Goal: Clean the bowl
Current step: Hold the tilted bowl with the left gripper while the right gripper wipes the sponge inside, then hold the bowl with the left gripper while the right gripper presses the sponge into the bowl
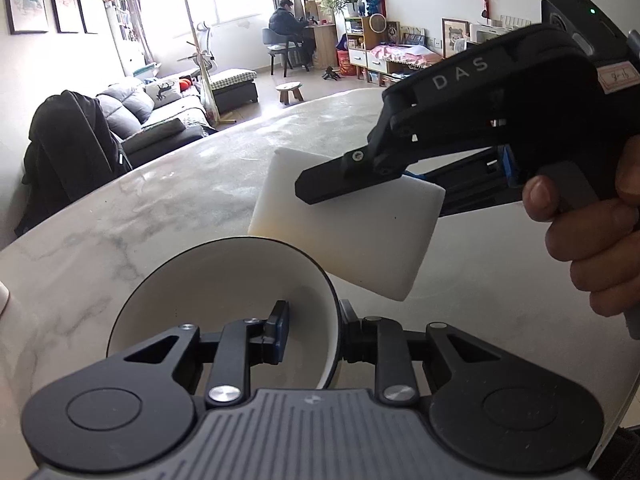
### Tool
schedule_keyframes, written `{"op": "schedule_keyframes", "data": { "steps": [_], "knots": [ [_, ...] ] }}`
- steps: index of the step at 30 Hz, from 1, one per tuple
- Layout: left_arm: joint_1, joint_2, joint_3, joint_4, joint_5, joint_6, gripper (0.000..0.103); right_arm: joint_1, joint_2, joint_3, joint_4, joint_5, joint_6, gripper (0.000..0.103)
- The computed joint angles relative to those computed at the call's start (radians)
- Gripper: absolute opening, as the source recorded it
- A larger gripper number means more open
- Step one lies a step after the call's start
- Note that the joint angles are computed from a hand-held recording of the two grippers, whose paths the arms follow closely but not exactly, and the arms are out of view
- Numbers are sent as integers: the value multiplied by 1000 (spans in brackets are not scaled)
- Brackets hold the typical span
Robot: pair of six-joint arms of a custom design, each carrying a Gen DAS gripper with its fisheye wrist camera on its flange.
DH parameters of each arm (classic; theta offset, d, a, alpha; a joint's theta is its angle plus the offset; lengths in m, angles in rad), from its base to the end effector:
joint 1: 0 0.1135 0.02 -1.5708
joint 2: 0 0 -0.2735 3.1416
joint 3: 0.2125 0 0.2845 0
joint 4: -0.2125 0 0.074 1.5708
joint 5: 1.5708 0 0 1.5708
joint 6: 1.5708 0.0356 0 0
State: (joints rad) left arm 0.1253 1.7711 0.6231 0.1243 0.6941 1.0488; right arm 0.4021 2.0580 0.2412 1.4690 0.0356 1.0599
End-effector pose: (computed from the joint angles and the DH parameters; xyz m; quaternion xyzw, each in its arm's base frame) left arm 0.2965 0.0144 0.0660 0.4856 0.7697 -0.1319 0.3929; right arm 0.2228 0.0934 0.0335 0.2741 0.7715 0.3724 0.4371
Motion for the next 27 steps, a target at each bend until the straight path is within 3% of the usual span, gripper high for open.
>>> {"op": "schedule_keyframes", "data": {
  "steps": [7, 16, 27],
  "knots": [
    [-12, 4, -19, 23, 34, 43, 15, -7, -9, -27, 7, 23, -3, 26],
    [57, 19, 89, -282, 83, 200, 13, -17, -9, -50, 32, 32, 2, 26],
    [113, 31, 142, -402, 91, 249, 16, -10, -22, -22, 21, -1, -12, 26]
  ]
}}
